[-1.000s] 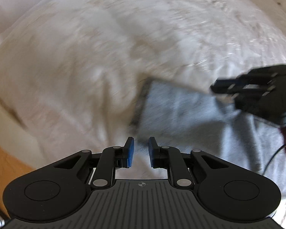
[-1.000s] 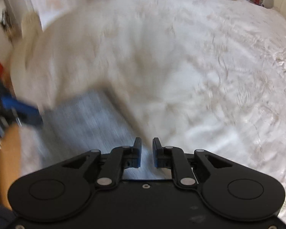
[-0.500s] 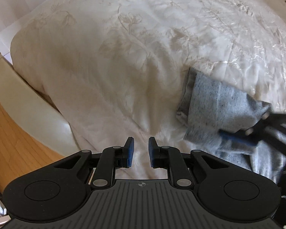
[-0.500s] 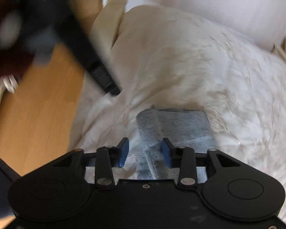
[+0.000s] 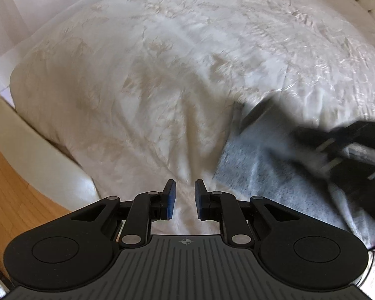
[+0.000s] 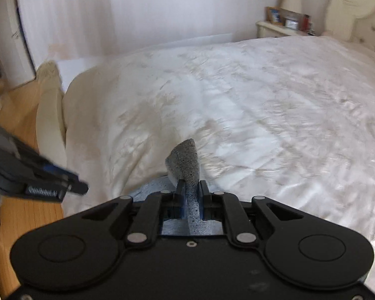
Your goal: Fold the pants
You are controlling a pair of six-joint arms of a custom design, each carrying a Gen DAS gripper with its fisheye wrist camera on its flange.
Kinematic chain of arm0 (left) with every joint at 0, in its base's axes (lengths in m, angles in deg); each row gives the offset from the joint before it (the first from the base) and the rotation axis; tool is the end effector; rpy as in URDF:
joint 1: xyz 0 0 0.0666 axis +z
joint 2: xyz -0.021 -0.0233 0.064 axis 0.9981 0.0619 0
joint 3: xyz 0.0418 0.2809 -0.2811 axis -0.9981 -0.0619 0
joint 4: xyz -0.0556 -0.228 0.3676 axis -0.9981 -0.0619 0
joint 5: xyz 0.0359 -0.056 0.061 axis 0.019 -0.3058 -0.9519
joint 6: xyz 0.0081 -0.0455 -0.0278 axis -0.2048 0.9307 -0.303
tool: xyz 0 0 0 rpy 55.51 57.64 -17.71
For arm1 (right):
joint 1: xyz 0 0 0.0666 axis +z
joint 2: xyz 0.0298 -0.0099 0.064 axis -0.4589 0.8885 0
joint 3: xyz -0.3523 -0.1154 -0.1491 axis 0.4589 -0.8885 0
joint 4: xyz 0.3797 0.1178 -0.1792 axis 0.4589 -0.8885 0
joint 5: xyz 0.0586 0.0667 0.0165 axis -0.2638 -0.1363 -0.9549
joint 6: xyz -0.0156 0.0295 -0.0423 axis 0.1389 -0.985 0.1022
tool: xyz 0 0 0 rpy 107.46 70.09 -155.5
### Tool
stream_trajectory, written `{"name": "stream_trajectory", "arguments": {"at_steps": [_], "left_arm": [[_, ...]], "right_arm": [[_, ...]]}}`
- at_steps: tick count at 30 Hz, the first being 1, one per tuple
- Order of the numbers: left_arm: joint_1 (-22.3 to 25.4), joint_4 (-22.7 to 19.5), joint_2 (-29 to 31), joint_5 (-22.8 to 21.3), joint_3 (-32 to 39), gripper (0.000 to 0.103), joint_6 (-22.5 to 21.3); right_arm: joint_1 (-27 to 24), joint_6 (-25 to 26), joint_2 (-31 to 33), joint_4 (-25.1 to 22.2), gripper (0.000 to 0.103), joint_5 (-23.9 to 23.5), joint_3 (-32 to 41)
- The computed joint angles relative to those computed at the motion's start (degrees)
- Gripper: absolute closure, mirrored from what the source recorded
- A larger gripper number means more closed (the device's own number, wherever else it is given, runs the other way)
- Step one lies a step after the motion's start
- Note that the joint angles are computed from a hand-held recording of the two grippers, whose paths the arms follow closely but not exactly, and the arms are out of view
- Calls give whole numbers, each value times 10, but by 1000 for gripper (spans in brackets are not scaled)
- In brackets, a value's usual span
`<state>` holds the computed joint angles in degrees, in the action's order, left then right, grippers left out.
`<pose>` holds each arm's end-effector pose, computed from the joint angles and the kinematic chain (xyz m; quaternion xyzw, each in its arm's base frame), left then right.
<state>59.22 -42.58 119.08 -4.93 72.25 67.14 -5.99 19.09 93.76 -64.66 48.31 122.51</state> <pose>0.3297 -0.1610 0.4949 -0.1008 0.9754 0.0131 0.1958 0.3593 0.1537 0.4509 -0.3565 0.8632 0.1909 0.3022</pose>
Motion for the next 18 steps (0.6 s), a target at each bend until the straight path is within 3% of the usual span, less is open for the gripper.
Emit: {"name": "stream_trajectory", "arguments": {"at_steps": [4,7,10,12,18], "left_arm": [[-2,11,6,-11,17,87,-11],[-2,29,16,-12,32,87,-18],[-10,54,36,2,47,87,-36],[-21,70,54,12,57,87,-53],[-54,100,105,57,62,87,-95]], "right_arm": [[47,-18,13,-2,80,1,-28],[39,-55,2,-3,75,-5,-35],[-8,-64,-28,-15,67,-19,-35],[-49,-58,-43,-32,67,-13,-33],[-187,-3,-50,-67,66,68,-40]]}}
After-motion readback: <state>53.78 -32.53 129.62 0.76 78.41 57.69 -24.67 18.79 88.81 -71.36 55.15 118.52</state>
